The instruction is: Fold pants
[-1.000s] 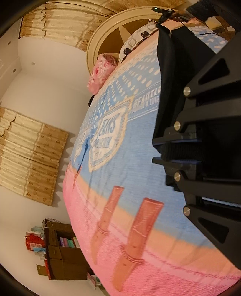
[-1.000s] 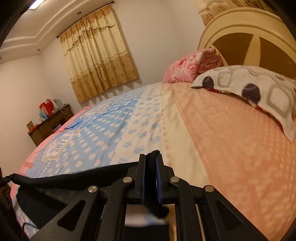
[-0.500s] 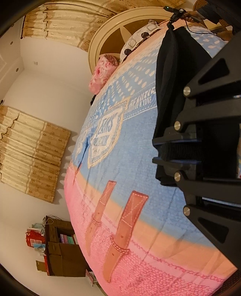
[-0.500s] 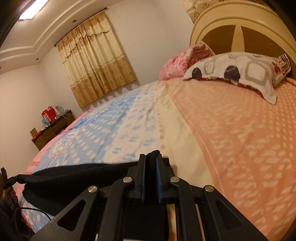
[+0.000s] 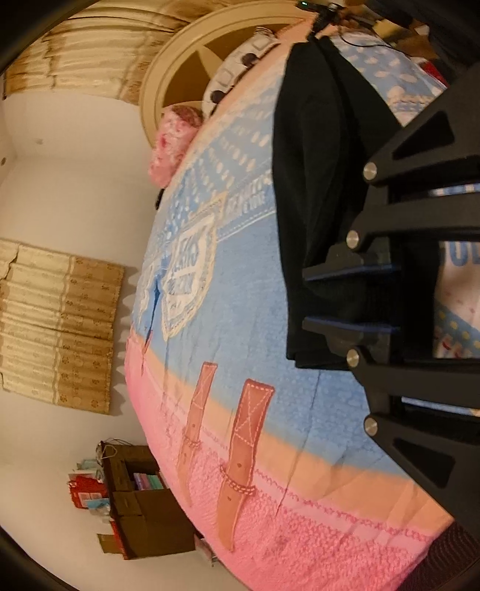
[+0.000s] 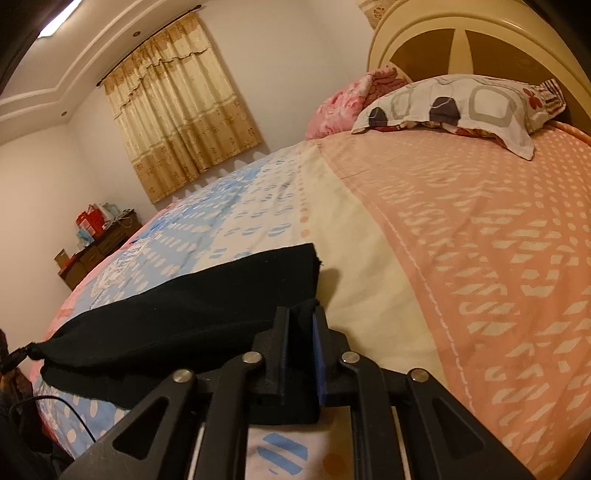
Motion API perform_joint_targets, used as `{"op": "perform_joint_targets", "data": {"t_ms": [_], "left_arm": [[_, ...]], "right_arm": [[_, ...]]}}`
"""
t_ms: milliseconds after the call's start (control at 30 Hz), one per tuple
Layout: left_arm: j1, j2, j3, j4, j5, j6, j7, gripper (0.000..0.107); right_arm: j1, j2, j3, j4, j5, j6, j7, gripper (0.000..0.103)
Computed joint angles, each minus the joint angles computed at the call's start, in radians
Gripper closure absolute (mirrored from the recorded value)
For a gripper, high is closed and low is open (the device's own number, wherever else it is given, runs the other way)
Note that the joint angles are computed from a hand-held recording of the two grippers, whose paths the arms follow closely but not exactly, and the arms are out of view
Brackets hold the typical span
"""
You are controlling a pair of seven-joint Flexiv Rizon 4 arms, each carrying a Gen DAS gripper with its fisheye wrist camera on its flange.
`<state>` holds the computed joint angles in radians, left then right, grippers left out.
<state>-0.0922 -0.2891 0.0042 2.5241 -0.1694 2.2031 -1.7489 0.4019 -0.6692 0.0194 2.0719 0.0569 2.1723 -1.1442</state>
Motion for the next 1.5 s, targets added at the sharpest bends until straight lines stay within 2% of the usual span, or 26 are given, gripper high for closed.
{"op": "perform_joint_targets", "data": {"t_ms": [133, 167, 233, 367, 467, 567, 600, 633, 667, 700, 733, 833, 867, 933, 1000, 1133, 1200, 1233, 1333, 1400, 1500], "left_arm": [[-0.130, 0.021, 0.049, 0.040, -0.197, -0.003, 0.091, 0.061], [-0.179, 0.030, 0.059, 0.056, -0.294, -0.001, 0.131, 0.060], [-0.194, 0.047, 0.053, 0.085, -0.349, 0.010, 0.135, 0.059], [-0.123, 0.088, 0.017, 0.120, -0.250, 0.005, 0.033, 0.052], [-0.056, 0.087, -0.009, 0.094, -0.120, -0.029, -0.049, 0.051], [-0.078, 0.071, -0.003, 0.038, -0.146, -0.119, -0.016, 0.051], [-0.069, 0.068, -0.011, 0.023, -0.150, -0.151, -0.013, 0.051], [-0.033, 0.065, -0.038, 0.011, -0.129, -0.183, -0.029, 0.051], [-0.001, 0.054, -0.036, -0.014, -0.043, -0.218, -0.089, 0.051], [0.003, 0.044, -0.033, -0.027, -0.021, -0.230, -0.099, 0.051], [-0.021, 0.031, -0.026, -0.034, -0.065, -0.235, -0.063, 0.051], [-0.129, -0.004, 0.058, -0.066, -0.148, -0.266, -0.002, 0.051], [-0.145, -0.014, 0.068, -0.075, -0.172, -0.278, 0.008, 0.051], [-0.127, -0.028, 0.059, -0.085, -0.160, -0.273, 0.007, 0.051], [-0.151, -0.034, 0.083, -0.094, -0.178, -0.275, 0.031, 0.051], [-0.123, -0.050, 0.071, -0.106, -0.162, -0.259, 0.048, 0.051], [-0.113, -0.058, 0.065, -0.110, -0.155, -0.246, 0.054, 0.051], [-0.098, -0.060, 0.055, -0.110, -0.145, -0.239, 0.050, 0.051], [-0.017, -0.061, -0.002, -0.102, -0.080, -0.213, 0.013, 0.051], [0.034, -0.058, -0.034, -0.100, -0.034, -0.210, -0.014, 0.051], [0.051, -0.060, -0.041, -0.101, -0.005, -0.204, -0.036, 0.051]], "right_arm": [[0.033, 0.019, -0.023, 0.015, 0.037, -0.008, -0.010, 0.086], [0.062, 0.030, -0.043, 0.024, 0.063, -0.013, -0.023, 0.086], [0.130, 0.050, -0.095, 0.039, 0.129, -0.029, -0.056, 0.085], [0.312, 0.092, -0.232, 0.064, 0.311, -0.040, -0.131, 0.085], [0.398, 0.122, -0.270, 0.070, 0.402, -0.017, -0.189, 0.085], [0.423, 0.146, -0.241, 0.055, 0.420, -0.019, -0.235, 0.085], [0.455, 0.146, -0.264, 0.054, 0.404, -0.029, -0.228, 0.085], [0.516, 0.148, -0.300, 0.030, 0.434, -0.079, -0.280, 0.085], [0.576, 0.143, -0.344, 0.008, 0.472, -0.119, -0.326, 0.085], [0.608, 0.137, -0.359, -0.016, 0.484, -0.153, -0.362, 0.085], [0.612, 0.129, -0.342, -0.034, 0.431, -0.176, -0.345, 0.085], [0.547, 0.092, -0.219, -0.096, 0.251, -0.223, -0.261, 0.085], [0.569, 0.077, -0.223, -0.126, 0.238, -0.257, -0.282, 0.085], [0.654, 0.035, -0.286, -0.175, 0.172, -0.319, -0.287, 0.085], [0.682, -0.004, -0.286, -0.228, 0.083, -0.366, -0.298, 0.085], [0.767, -0.083, -0.356, -0.318, -0.059, -0.444, -0.307, 0.085], [0.827, -0.124, -0.426, -0.344, -0.113, -0.459, -0.300, 0.085], [0.832, -0.132, -0.433, -0.351, -0.132, -0.465, -0.294, 0.085], [0.783, -0.137, -0.376, -0.388, -0.196, -0.518, -0.274, 0.085], [0.784, -0.151, -0.387, -0.406, -0.238, -0.554, -0.259, 0.085], [0.766, -0.159, -0.377, -0.415, -0.274, -0.537, -0.230, 0.085]]}}
